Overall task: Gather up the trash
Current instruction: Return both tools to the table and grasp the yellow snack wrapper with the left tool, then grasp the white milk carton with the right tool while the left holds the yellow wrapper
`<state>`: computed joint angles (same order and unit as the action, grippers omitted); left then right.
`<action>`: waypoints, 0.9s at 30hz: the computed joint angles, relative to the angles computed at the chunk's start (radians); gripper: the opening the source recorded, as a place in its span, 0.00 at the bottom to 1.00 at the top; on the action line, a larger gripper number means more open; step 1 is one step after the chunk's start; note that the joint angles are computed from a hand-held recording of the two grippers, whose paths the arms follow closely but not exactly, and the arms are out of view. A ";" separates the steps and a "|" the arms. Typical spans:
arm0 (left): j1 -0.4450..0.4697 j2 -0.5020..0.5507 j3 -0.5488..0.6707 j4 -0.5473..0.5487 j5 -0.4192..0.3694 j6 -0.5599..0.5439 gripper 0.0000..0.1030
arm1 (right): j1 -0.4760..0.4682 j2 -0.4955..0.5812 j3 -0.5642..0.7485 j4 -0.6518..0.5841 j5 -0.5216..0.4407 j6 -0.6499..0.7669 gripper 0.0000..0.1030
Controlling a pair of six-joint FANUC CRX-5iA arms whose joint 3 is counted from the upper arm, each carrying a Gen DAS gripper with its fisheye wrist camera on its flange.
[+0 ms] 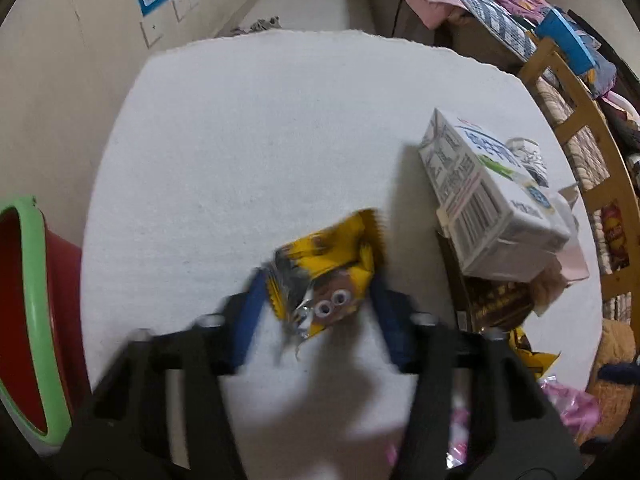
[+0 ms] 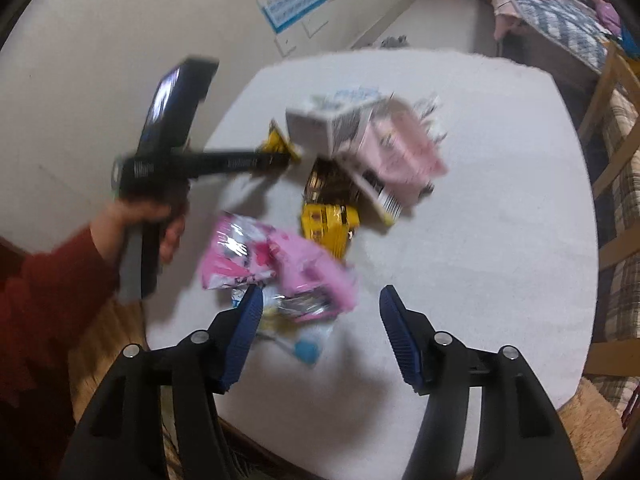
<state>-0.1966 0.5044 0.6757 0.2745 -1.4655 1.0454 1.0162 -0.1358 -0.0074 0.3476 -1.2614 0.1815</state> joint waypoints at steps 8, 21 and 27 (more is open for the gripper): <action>0.062 -0.167 -0.187 0.065 0.123 -0.009 0.27 | -0.081 0.058 0.083 0.062 -0.025 -0.027 0.71; 0.144 -0.344 -0.296 0.031 0.102 0.079 0.27 | -0.332 0.412 0.493 -0.129 -0.133 0.165 0.83; 0.174 -0.381 -0.322 0.041 0.108 0.078 0.27 | -0.329 0.501 0.560 -0.133 -0.229 0.202 0.83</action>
<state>-0.0230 0.1234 0.3537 0.3155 -1.3578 1.1232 0.6876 0.3650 0.5526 0.2145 -1.4909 0.3836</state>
